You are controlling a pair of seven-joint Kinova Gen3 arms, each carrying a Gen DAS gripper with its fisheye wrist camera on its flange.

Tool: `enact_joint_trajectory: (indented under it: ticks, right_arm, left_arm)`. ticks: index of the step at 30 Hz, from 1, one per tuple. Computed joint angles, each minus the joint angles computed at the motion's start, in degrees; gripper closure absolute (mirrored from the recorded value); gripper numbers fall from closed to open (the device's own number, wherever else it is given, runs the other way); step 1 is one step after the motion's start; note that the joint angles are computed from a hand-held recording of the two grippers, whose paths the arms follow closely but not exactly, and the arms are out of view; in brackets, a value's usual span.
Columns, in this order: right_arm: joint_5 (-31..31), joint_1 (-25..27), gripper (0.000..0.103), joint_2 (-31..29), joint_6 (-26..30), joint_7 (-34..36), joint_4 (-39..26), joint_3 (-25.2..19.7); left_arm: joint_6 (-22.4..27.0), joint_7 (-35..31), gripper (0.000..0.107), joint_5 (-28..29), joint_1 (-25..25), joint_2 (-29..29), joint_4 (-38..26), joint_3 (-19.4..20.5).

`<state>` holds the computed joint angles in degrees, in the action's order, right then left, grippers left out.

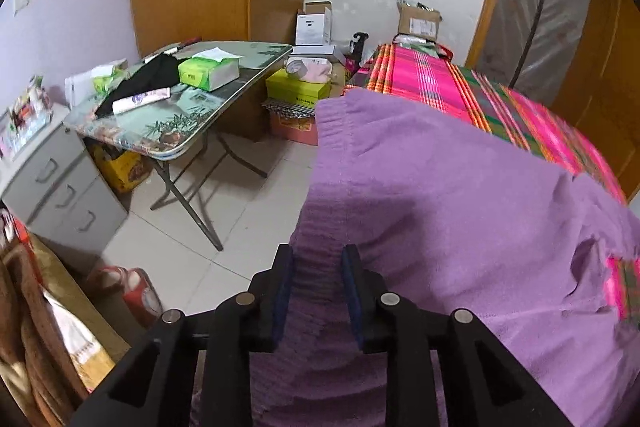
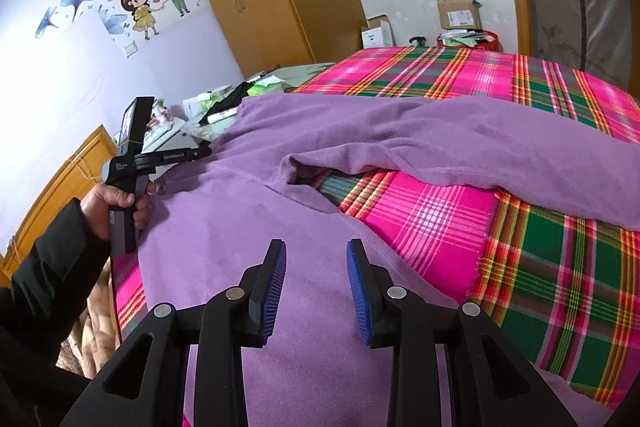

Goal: Fold clothes

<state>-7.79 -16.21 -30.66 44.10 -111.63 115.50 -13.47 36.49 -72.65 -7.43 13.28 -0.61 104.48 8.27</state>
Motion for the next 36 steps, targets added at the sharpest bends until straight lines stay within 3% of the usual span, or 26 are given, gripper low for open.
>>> enact_joint_trajectory:
  ticks: [2,13,19,27,31,36]
  right_arm:
    - [-0.19,-0.02,0.071,0.01,0.13,-0.18,0.1,0.3]
    - [-0.06,0.96,0.071,-2.27,1.19,-1.14,0.25,0.32]
    - [0.17,2.15,0.071,-4.08,2.24,-1.92,0.14,0.29]
    - [-0.58,2.11,0.067,-4.8,1.44,-1.87,0.65,1.12]
    - [-1.52,0.81,0.067,-3.74,1.76,-1.12,0.2,1.4]
    - [-1.96,0.24,0.067,-3.08,2.42,-0.78,-0.04,1.13]
  left_arm:
    - [0.6,2.08,0.083,-2.72,0.56,0.29,-0.36,0.6]
    - [1.47,4.95,0.085,-6.03,1.22,2.06,-2.14,0.04]
    - [4.73,7.55,0.088,-7.91,2.58,0.61,-3.25,0.66]
    - [12.24,20.76,0.088,-21.64,6.14,-5.7,-2.61,9.11]
    - [15.87,24.14,0.088,-23.11,8.04,-7.13,-2.84,12.25]
    - [16.91,26.13,0.088,-23.52,9.29,-6.65,-0.66,13.47]
